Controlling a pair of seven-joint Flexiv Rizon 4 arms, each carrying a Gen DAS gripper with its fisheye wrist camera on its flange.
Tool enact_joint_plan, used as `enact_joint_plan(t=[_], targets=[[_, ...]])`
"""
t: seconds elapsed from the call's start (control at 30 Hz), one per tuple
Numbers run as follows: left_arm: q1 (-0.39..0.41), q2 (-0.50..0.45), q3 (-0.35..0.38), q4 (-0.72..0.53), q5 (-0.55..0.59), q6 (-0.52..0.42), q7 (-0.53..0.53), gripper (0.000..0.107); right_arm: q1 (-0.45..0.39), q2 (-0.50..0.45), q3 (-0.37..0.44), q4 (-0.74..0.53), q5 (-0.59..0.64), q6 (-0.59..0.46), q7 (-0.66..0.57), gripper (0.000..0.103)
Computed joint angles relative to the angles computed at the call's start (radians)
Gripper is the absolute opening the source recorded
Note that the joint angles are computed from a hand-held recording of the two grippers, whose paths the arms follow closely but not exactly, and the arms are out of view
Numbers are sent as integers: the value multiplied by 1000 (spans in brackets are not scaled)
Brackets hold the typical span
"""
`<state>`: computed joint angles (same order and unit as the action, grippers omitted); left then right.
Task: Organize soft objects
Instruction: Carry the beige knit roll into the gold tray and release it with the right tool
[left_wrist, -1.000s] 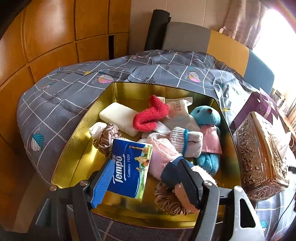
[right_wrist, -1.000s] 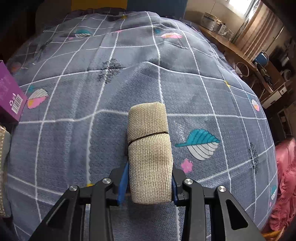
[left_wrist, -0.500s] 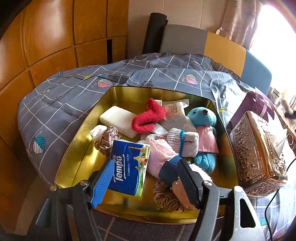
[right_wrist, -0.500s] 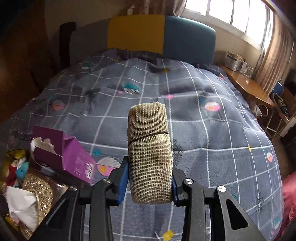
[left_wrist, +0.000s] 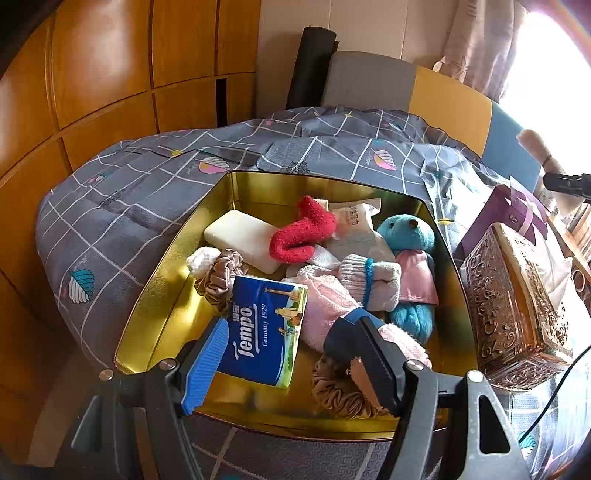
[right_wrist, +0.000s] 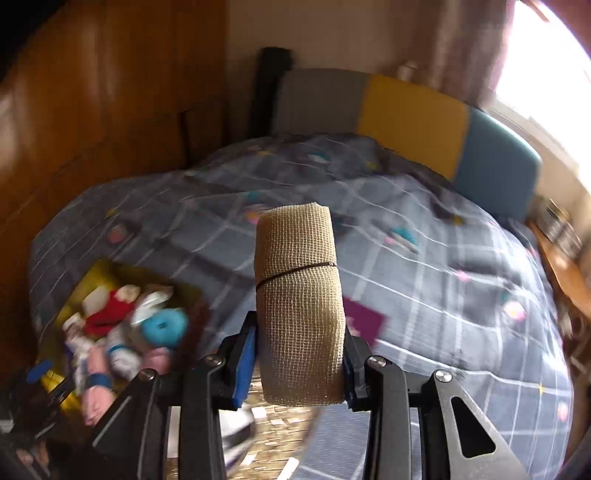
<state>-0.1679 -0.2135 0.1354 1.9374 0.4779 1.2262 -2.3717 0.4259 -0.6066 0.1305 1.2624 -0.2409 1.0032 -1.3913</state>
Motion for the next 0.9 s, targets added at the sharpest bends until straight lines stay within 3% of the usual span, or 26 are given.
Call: enact_joint_plan(t=[0.47, 0.9], targets=[[-4, 14, 9, 6, 15, 10, -39, 71, 15, 40, 149, 75, 188, -82, -196, 38], [30, 45, 2, 17, 55, -7, -98, 71, 163, -83, 82, 21, 90, -150, -127, 39]])
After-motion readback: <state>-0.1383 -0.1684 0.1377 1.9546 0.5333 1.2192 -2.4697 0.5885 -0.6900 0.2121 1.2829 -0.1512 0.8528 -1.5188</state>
